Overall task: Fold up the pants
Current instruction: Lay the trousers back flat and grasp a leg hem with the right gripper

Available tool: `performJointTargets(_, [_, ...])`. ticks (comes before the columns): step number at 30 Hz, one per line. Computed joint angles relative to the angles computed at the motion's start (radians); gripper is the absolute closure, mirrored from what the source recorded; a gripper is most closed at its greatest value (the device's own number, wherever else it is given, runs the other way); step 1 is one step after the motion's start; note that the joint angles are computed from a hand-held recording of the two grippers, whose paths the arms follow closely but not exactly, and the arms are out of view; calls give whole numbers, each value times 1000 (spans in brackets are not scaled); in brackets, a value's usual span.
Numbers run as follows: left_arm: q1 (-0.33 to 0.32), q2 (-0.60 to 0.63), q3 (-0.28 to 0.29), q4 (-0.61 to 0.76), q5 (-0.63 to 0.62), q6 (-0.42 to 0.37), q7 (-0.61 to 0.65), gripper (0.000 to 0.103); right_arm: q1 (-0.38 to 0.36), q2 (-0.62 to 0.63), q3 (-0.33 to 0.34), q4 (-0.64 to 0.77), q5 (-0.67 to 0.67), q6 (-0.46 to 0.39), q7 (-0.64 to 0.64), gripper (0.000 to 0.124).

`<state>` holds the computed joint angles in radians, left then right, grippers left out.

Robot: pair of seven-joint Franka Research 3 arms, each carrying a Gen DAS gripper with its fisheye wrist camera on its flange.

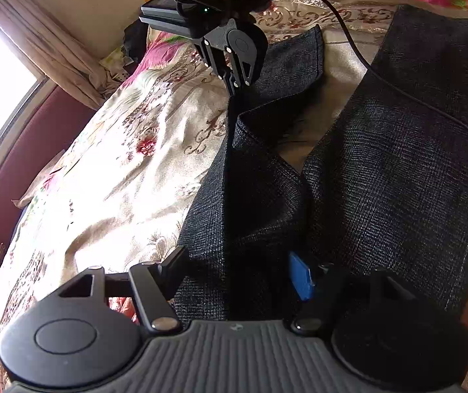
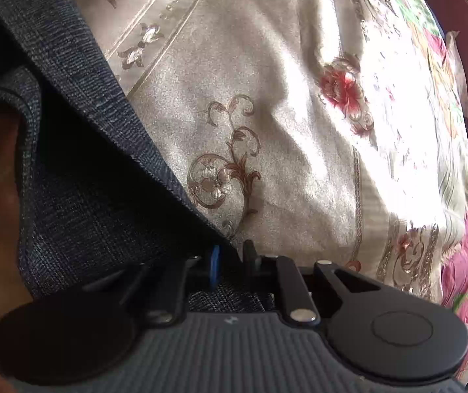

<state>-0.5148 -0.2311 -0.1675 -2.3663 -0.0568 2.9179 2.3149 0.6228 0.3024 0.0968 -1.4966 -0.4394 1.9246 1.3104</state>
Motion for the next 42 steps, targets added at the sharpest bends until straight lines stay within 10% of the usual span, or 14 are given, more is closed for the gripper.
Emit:
performJointTargets(13, [83,-39,-65,6,274,73,-209,17,55,-280,94,-88,-351,-90,562,121])
performJointTargets(21, [-79,-131,20,-74,145,-7,-128,17,82,-478,262,-202,-228,-415,860,124])
performJointTargets(29, [-69,-133,-33,-89,172,-17,-154,17,-13,-582,270,-417,43,-140,1189,119])
performJointTargets(37, [42,-41,-102,-23,315,89,-301,17,-75,-264,186,-52,-41,-146,924,95])
performJointTargets(42, [-114,-17,44,-43,188,156,-143,17,-10,-228,134,-43,-173,-180,696,95])
